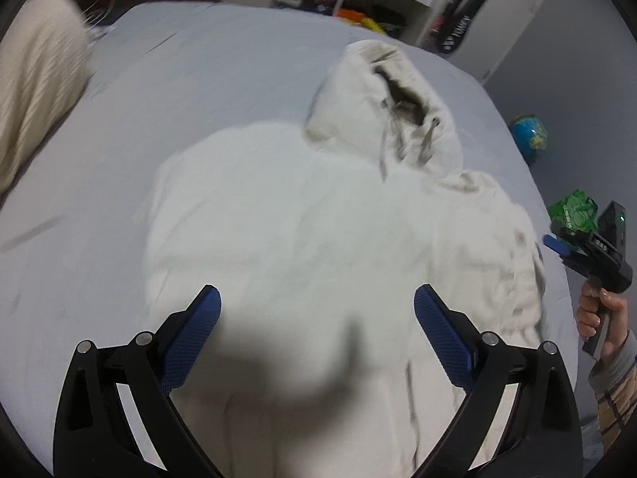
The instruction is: Fold large clothes
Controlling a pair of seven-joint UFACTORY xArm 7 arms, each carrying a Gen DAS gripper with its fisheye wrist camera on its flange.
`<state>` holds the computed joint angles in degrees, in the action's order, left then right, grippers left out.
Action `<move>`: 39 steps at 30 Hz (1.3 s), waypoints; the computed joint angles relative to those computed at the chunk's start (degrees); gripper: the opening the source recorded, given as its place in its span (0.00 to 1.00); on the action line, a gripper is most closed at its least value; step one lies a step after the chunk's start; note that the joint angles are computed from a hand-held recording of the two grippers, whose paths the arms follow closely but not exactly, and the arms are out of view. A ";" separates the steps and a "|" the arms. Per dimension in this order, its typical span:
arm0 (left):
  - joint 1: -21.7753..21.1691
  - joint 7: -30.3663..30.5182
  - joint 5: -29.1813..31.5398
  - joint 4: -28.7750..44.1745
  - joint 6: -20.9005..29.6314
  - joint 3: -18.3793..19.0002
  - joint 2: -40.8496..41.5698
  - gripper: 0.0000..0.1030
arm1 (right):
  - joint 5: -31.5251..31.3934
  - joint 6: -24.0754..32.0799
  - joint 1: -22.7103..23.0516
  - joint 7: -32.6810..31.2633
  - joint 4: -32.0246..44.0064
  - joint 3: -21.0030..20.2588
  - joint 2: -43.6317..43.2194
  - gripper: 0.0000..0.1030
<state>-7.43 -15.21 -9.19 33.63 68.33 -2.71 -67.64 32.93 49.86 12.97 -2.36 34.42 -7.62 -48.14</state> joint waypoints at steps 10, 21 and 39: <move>-0.45 7.20 2.61 7.73 -18.13 0.26 27.34 0.91 | 12.89 -3.96 5.10 -11.04 21.03 -2.03 30.61 0.58; -3.13 4.16 1.03 -7.45 -32.15 -3.22 22.12 0.93 | 23.73 -1.57 0.37 -12.60 45.73 5.13 58.11 0.58; -4.41 0.88 4.04 -9.52 -36.33 -2.46 22.31 0.93 | 16.81 -8.86 -5.85 -15.26 51.18 17.59 59.06 0.10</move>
